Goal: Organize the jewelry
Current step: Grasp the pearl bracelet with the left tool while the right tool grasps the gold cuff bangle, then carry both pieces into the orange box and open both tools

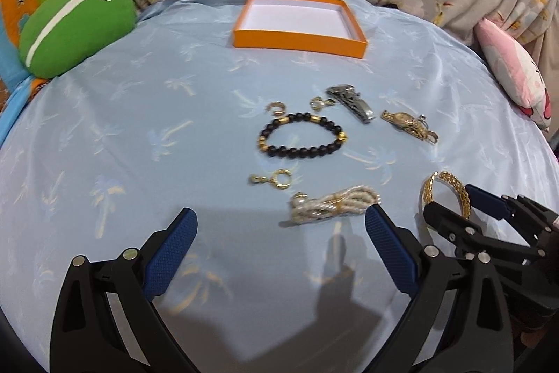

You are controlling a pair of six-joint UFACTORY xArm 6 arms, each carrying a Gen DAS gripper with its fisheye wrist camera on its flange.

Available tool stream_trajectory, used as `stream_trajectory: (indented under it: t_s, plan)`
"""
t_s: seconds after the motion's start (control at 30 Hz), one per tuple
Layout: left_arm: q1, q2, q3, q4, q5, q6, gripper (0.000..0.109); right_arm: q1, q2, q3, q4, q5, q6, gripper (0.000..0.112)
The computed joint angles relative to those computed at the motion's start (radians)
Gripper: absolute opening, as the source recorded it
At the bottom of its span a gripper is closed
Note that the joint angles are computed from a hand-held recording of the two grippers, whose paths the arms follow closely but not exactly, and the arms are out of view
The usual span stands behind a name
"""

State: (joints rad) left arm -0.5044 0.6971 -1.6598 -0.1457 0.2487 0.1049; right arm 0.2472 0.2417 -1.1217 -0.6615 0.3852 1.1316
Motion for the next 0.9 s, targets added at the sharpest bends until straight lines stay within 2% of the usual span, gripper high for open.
stream_trajectory:
  t_s: [0.1, 0.13, 0.27, 0.4, 0.53, 0.63, 0.7, 0.8, 0.9]
  plan:
    - [-0.006, 0.043, -0.074, -0.069, 0.065, 0.063, 0.081, -0.006, -0.018, 0.026, 0.002, -0.010, 0.013, 0.058]
    - [-0.006, 0.059, -0.101, -0.095, 0.087, 0.086, 0.074, -0.007, -0.021, 0.030, 0.003, -0.013, 0.015, 0.058]
    - [-0.012, 0.084, -0.146, -0.182, 0.114, 0.190, 0.067, -0.007, -0.023, 0.035, 0.006, -0.019, 0.010, 0.058]
    - [-0.033, 0.035, -0.064, -0.257, 0.087, 0.307, 0.067, -0.011, -0.027, 0.042, 0.008, -0.030, 0.006, 0.058]
    - [-0.048, -0.009, 0.013, -0.246, 0.040, 0.324, 0.060, -0.011, -0.029, 0.043, 0.003, -0.029, 0.005, 0.058]
    - [-0.042, -0.001, -0.013, -0.262, 0.063, 0.320, 0.045, -0.013, -0.034, 0.047, -0.001, -0.026, 0.006, 0.058]
    - [-0.033, 0.013, -0.037, -0.238, 0.057, 0.291, 0.045, -0.019, -0.044, 0.058, -0.007, -0.029, 0.018, 0.058]
    - [-0.022, 0.040, -0.093, -0.290, 0.090, 0.331, 0.044, -0.029, -0.054, 0.071, -0.006, -0.038, 0.029, 0.058]
    - [-0.028, 0.059, -0.113, -0.277, 0.089, 0.348, 0.044, -0.033, -0.056, 0.078, -0.002, -0.047, 0.031, 0.058]
